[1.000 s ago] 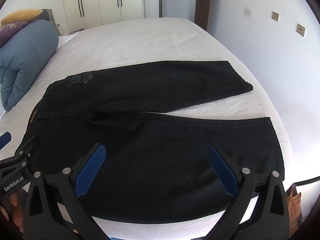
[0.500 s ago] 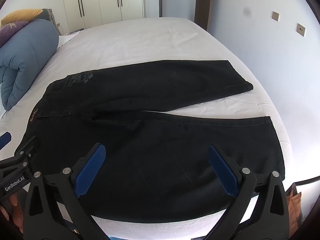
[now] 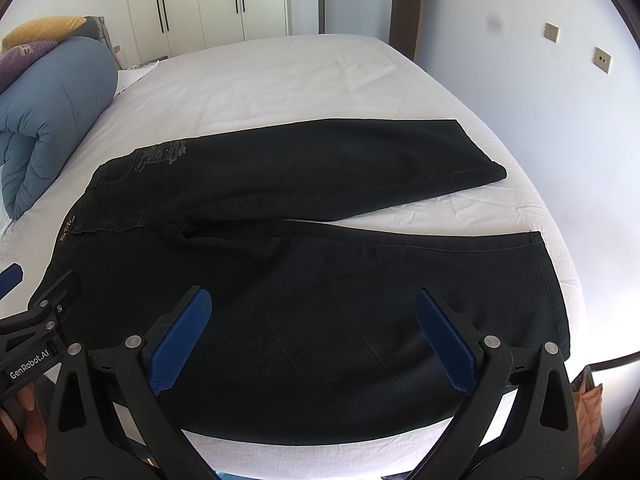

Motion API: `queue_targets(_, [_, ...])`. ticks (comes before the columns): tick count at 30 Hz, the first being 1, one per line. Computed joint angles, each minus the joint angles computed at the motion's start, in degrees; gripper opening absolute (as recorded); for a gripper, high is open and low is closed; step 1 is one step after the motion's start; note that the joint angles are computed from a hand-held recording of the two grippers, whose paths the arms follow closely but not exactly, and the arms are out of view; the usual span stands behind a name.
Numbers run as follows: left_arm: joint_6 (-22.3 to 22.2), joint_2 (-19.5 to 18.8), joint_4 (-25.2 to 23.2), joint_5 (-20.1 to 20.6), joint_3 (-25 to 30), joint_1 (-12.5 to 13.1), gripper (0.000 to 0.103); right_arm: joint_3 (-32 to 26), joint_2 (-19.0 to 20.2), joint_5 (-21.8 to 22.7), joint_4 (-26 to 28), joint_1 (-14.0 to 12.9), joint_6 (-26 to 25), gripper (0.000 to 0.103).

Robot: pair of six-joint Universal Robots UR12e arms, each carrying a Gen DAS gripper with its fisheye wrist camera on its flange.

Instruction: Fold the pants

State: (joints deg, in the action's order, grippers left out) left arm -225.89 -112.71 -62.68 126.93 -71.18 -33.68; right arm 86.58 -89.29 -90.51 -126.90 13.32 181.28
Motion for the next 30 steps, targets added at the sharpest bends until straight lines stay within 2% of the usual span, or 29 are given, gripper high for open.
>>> queue_targets(30, [-0.03,0.46,0.32,-0.16,-0.7,0.0,0.103,0.06,0.06,-0.13,0.07,0.2,0.06,0.103])
